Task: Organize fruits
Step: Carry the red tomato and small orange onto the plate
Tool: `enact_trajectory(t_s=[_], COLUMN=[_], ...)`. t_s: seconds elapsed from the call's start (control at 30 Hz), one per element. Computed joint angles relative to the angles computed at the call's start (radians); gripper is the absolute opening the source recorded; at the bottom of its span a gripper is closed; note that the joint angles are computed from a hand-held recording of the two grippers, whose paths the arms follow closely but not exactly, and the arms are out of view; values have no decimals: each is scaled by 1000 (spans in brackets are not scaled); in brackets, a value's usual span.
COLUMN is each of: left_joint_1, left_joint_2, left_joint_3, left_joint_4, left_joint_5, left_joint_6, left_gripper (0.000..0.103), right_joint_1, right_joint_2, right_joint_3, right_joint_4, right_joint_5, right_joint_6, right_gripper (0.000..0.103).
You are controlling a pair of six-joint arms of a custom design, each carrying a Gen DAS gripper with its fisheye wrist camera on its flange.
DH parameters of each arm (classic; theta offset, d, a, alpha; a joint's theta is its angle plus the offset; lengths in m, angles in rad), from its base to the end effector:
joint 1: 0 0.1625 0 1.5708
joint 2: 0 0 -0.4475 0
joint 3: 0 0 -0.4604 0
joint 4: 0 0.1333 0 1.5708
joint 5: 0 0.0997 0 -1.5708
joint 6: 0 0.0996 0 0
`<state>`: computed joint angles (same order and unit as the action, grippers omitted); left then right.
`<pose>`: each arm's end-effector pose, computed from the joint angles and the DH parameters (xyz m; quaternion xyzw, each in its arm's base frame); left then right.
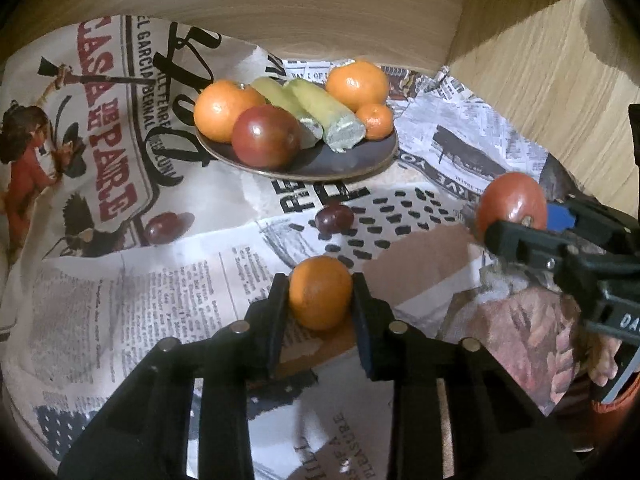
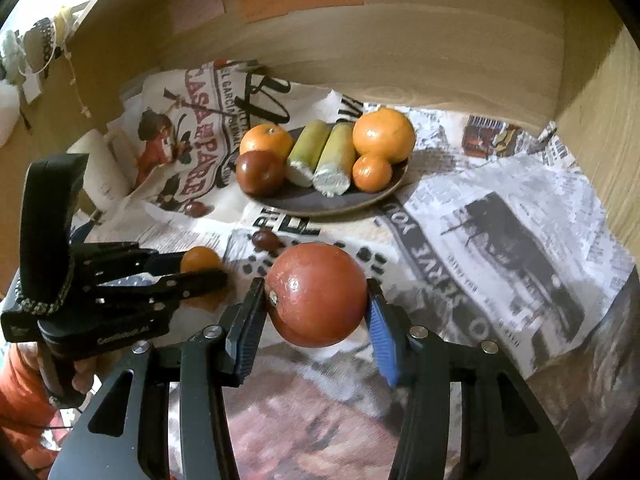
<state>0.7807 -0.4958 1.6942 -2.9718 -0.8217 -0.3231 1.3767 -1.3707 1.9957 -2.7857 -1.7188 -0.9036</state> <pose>-0.3369 -0.6169 -0.1048 0.1782 0.9093 -0.2722 0.2593 0.0007 -0.6116 0.3053 0.3113 -0.9022 0.2104 0.2116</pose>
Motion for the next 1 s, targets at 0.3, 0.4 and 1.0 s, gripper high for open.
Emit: enact_trajectory(t_s=[0.3,0.4,1.0], left_joint_1=[0,2,89], left_joint_2=[-29,-28,53], left_joint_3=[-26,-55,-304], left_joint_4=[-38,-52,101], left_joint_5=[11,26,9], left_joint_6=[61,97,191], left_gripper=[30,30,30], right_joint_1=[39,55,113], right_joint_2=[37,62,304], right_joint_3=[-62,-94,-380], right_joint_4=[-17,-23,75], right_joint_5=[-3,0,-39], right_joint_6=[-33,-40,-54], right_gripper=[45,45,45])
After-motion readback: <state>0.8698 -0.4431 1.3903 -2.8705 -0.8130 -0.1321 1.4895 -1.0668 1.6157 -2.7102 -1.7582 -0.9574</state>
